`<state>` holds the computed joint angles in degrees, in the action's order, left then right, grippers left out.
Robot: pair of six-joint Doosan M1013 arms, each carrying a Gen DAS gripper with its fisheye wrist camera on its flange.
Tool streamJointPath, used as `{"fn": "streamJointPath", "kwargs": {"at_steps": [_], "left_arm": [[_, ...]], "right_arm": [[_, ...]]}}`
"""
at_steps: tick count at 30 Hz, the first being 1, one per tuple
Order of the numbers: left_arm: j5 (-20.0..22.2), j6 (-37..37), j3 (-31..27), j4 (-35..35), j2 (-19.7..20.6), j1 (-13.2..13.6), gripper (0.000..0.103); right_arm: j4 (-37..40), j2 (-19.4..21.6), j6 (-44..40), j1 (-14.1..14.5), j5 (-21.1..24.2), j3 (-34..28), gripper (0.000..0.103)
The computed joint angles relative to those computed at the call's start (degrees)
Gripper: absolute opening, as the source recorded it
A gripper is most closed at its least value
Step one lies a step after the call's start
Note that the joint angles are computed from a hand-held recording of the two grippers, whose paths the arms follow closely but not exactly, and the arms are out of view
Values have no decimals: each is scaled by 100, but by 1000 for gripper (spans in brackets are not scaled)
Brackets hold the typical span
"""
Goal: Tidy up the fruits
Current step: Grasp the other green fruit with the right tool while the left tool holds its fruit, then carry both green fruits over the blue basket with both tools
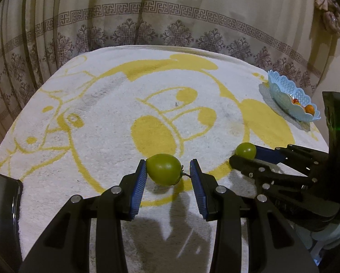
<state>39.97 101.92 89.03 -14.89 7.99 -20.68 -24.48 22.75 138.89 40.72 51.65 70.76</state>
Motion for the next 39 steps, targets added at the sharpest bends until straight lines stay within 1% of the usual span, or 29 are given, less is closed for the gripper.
{"fn": "streamJointPath", "kwargs": {"at_steps": [4, 17, 24, 30, 39], "left_arm": [[3, -6, -6, 7, 4, -2, 39], [-39, -73, -104, 145, 19, -157, 39], [-120, -136, -264, 267, 69, -297, 39], [-183, -270, -429, 491, 131, -467, 39], [-185, -335, -633, 701, 234, -724, 39]], "right_arm": [[38, -51, 87, -27, -90, 61, 30], [-441, -388, 800, -79, -360, 409, 30], [-1027, -679, 1505, -131, -410, 688, 30], [-1574, -956, 2192, -175, -395, 972, 30], [-2105, -1281, 2958, -287, -332, 1312, 30]]}}
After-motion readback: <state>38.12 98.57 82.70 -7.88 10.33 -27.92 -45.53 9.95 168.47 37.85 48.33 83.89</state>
